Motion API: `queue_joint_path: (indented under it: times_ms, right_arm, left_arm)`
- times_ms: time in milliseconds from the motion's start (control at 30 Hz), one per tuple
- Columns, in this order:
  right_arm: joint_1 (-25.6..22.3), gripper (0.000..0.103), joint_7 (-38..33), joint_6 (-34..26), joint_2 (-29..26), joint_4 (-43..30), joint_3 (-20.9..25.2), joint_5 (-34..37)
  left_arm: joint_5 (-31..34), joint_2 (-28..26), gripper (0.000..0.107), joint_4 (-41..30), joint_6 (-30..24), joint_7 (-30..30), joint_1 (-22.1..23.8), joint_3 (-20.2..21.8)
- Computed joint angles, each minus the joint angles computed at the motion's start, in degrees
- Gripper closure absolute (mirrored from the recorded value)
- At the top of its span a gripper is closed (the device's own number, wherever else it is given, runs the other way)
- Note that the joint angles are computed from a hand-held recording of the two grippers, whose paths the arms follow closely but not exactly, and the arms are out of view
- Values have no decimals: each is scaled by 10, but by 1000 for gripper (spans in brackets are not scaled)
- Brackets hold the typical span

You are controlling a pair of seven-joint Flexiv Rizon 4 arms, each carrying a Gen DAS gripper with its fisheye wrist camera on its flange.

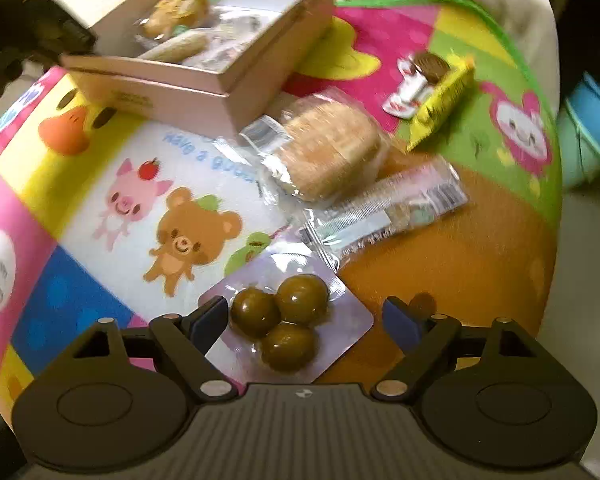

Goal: Organize objects
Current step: 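Reach the right tool toward the tray of three brown balls, then grasp the brown-ball tray with the right tool and drop it into the box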

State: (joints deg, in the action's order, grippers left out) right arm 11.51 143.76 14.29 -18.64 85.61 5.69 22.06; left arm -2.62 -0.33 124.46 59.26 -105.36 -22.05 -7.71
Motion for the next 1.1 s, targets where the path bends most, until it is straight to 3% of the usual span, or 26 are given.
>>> queue_joint_path:
  times_ms: [100,200,267,333,533,600,733,800,1000,1100]
  right_arm:
    - [16,9,90,-37,-5,-12,-12,-35]
    - [33,9,177,-120,-15,-35,-25,-96]
    - [34,9,195,-147,-13,-36,-28,-117]
    - [17,9,154,-123,5,-12,-21,-104]
    - [-32,8,-82,-40,44,54,0,-22]
    - [-31,8,-113,-11,51,77,1,-18]
    - [-25,14,-117,19,55,101,-2,-16]
    - [-29,31,-127,17,60,105,-4,-16]
    - [-30,34,-96,32,87,128,-10,-34]
    - [-33,34,-74,0,102,119,-12,-44]
  left_arm:
    - [-3,1,96,1,0,2,0,0]
    - [-8,1,96,2,1,6,0,0]
    - [-12,1,96,3,1,9,0,0]
    - [-17,2,96,5,3,14,0,0]
    - [-35,3,96,11,10,35,0,1]
    - [-40,4,95,13,9,43,-1,1]
    - [-38,6,95,12,8,55,-1,0]
    - [-35,6,95,12,10,59,-2,-1]
    - [-44,10,95,17,9,73,-3,0]
    - [-58,11,95,19,7,88,-2,1]
